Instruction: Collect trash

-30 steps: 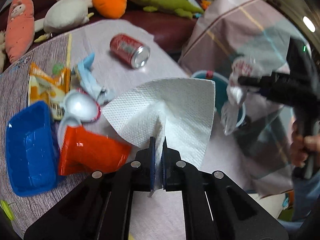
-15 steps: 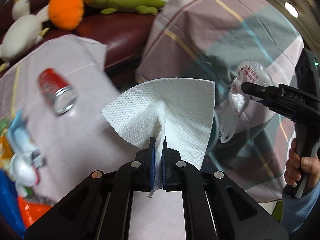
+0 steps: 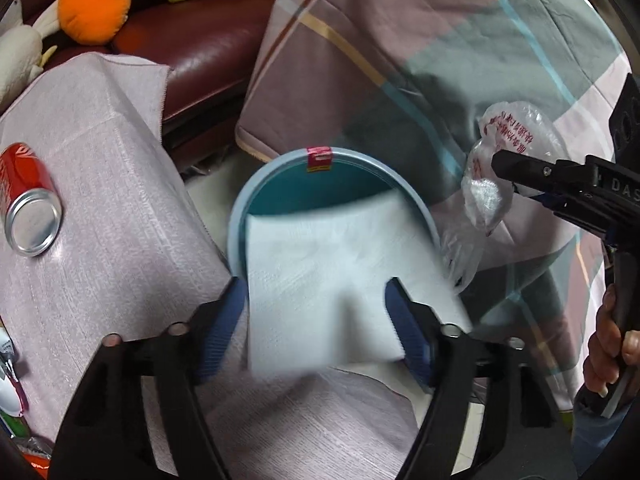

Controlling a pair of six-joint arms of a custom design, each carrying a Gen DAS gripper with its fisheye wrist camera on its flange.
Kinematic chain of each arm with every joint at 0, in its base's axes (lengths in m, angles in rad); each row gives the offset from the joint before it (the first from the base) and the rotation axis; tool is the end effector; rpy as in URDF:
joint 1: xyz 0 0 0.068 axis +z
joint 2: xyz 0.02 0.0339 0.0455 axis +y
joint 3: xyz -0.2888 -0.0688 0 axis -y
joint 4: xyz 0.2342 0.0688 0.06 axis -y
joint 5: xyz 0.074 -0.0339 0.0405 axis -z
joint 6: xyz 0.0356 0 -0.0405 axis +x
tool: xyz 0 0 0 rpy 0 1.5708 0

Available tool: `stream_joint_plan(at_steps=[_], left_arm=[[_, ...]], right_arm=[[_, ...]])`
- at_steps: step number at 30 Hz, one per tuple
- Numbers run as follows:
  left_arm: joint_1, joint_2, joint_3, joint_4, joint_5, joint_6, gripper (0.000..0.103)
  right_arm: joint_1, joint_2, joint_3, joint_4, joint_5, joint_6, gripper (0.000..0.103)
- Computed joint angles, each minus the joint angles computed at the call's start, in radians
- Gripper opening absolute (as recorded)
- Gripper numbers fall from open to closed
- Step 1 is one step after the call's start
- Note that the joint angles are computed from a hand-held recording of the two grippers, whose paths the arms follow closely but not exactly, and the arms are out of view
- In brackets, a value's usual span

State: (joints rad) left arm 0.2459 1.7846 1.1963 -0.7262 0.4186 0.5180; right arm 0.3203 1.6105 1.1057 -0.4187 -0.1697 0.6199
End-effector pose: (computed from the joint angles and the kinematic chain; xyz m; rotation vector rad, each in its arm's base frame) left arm 0.3298 0.0679 0.2126 0.4431 2.6872 -0.4059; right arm 0.3125 0.1100 0.2543 0.3119 2.5593 0.5870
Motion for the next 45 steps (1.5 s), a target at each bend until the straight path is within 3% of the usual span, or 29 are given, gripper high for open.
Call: stream_joint_plan(at_steps=[13, 15, 16, 19, 20, 33, 45], left_arm=[[0.138, -0.027, 0.021, -0.066, 0.024, 0.095, 0.091], [0.162, -0.022, 0.032, -0.088, 0.033, 0.110, 0.091], [0.172, -0.021, 0.034, -0.095, 0.036, 0.116, 0.091], [0.202, -0.018, 0.040, -0.112, 0.044, 0.132, 0.092], [0.214, -0.017, 0.043, -0.120, 0.046, 0.140, 0.092], [0.417, -0.047, 0.052, -0.203, 0.066, 0.245, 0.092], [0.694, -0.071, 0.063, -0.275, 0.082, 0.376, 0.092]], right_arm=[[0.062, 0.093, 0.091, -0.032, 0.022, 0.005, 0.033], [0.070, 0.110, 0.107, -0.044, 0.024, 0.007, 0.048], [0.076, 0.117, 0.114, -0.049, 0.027, 0.011, 0.061], [0.092, 0.135, 0.131, -0.062, 0.033, 0.018, 0.069], [0.095, 0.141, 0.137, -0.070, 0.030, 0.023, 0.076], [0.195, 0.153, 0.183, -0.166, 0.041, 0.075, 0.081], [0.354, 0.154, 0.240, -0.200, 0.065, 0.126, 0.084]])
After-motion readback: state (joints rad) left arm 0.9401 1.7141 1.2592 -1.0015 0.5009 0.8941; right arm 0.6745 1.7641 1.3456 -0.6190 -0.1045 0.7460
